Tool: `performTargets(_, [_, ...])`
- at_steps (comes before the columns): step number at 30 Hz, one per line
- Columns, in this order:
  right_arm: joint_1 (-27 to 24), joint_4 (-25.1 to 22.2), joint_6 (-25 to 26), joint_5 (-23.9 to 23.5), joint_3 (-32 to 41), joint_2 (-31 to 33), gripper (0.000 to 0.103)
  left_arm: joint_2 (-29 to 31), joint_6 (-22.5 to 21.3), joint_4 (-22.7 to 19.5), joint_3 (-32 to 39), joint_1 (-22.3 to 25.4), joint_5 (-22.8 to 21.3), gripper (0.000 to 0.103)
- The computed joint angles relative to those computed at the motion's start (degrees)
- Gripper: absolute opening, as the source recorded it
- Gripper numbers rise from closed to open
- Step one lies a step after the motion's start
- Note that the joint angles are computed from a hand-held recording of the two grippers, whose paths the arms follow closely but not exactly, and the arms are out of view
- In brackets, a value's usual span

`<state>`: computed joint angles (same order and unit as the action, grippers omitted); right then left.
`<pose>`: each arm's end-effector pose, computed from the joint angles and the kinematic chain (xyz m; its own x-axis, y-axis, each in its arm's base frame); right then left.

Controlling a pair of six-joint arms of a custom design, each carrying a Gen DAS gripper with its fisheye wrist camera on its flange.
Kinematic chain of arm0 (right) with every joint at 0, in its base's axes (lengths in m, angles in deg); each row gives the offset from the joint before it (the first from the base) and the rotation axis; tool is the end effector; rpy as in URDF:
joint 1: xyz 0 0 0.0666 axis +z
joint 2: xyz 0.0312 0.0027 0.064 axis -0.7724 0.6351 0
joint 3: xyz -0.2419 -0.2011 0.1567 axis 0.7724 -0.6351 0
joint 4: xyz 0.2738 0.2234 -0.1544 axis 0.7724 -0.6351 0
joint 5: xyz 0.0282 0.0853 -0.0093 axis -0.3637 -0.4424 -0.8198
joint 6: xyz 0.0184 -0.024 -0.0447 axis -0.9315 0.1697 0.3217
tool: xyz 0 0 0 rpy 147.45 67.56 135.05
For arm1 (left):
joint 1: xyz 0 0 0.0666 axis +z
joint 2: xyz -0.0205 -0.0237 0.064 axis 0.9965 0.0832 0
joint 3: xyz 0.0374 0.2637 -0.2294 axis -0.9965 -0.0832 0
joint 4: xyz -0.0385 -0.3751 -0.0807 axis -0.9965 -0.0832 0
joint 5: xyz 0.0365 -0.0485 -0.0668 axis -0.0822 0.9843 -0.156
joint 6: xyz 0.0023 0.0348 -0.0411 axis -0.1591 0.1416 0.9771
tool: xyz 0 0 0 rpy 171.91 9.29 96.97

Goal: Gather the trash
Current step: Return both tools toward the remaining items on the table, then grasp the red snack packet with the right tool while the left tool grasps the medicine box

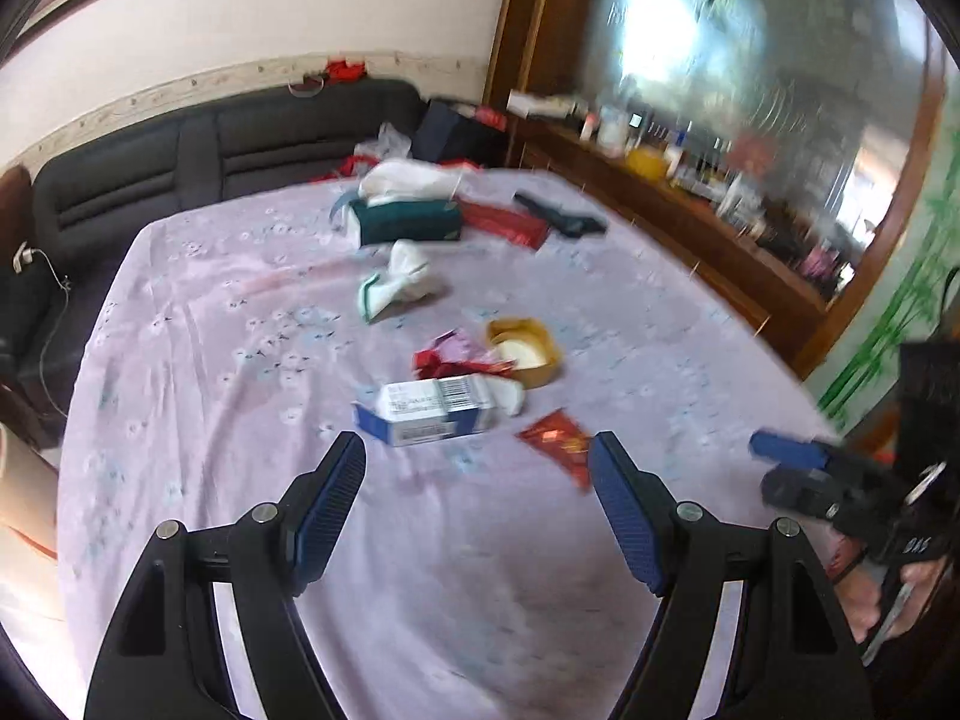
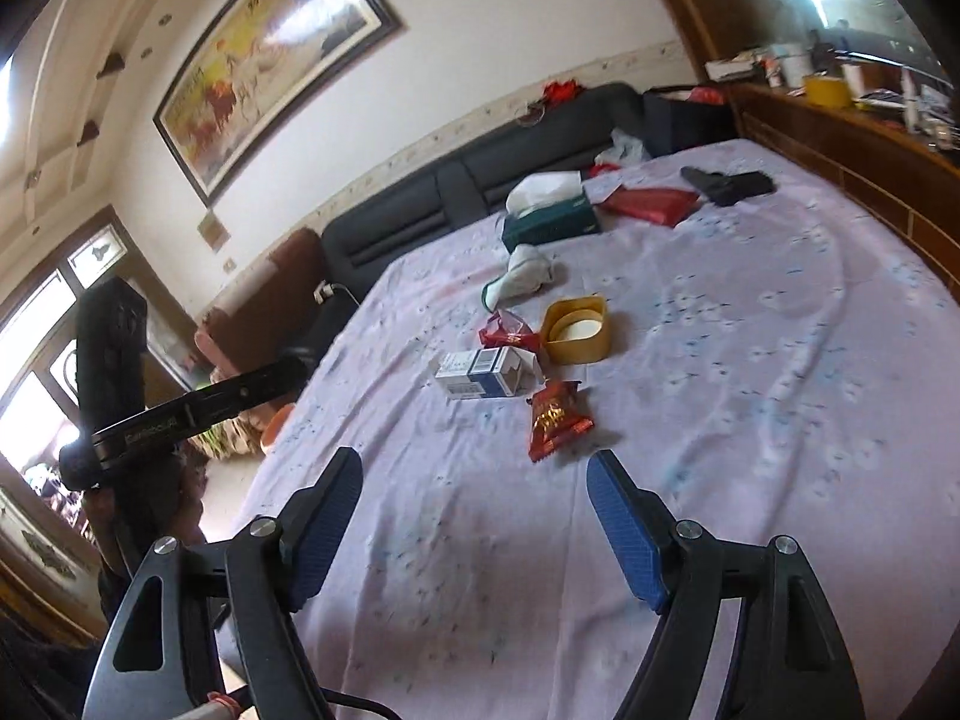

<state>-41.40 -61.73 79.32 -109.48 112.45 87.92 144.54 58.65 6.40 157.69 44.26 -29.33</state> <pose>0.5637 0.1196 0.3578 -0.5502 -0.4482 -0.7046 -0.8335 0.3462 0.4306 0.4128 -0.3302 0.3840 -0.5830 -0.4081 -0.7026 -0.4344 0.8873 -0.1549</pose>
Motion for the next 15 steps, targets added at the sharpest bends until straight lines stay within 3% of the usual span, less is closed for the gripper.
performTargets(3, [2.5,4.8,-4.6,2.5,1.1,2.0,0.079,-0.4,-5.5,4.8,-2.1,3.1,4.7,0.075])
performTargets(6, [5.0,3.6,-5.8,5.0,5.5,6.3,0.077,1.0,-11.2,7.5,-2.1,6.5,11.0,0.075])
performTargets(12, [8.5,3.0,-9.2,12.4,12.1,13.5,0.066,7.1,-20.4,5.3,2.3,11.0,15.5,0.075])
performTargets(15, [9.1,-0.1,-9.3,12.2,16.3,17.0,0.065,10.0,-25.9,4.8,4.3,12.4,17.8,0.075])
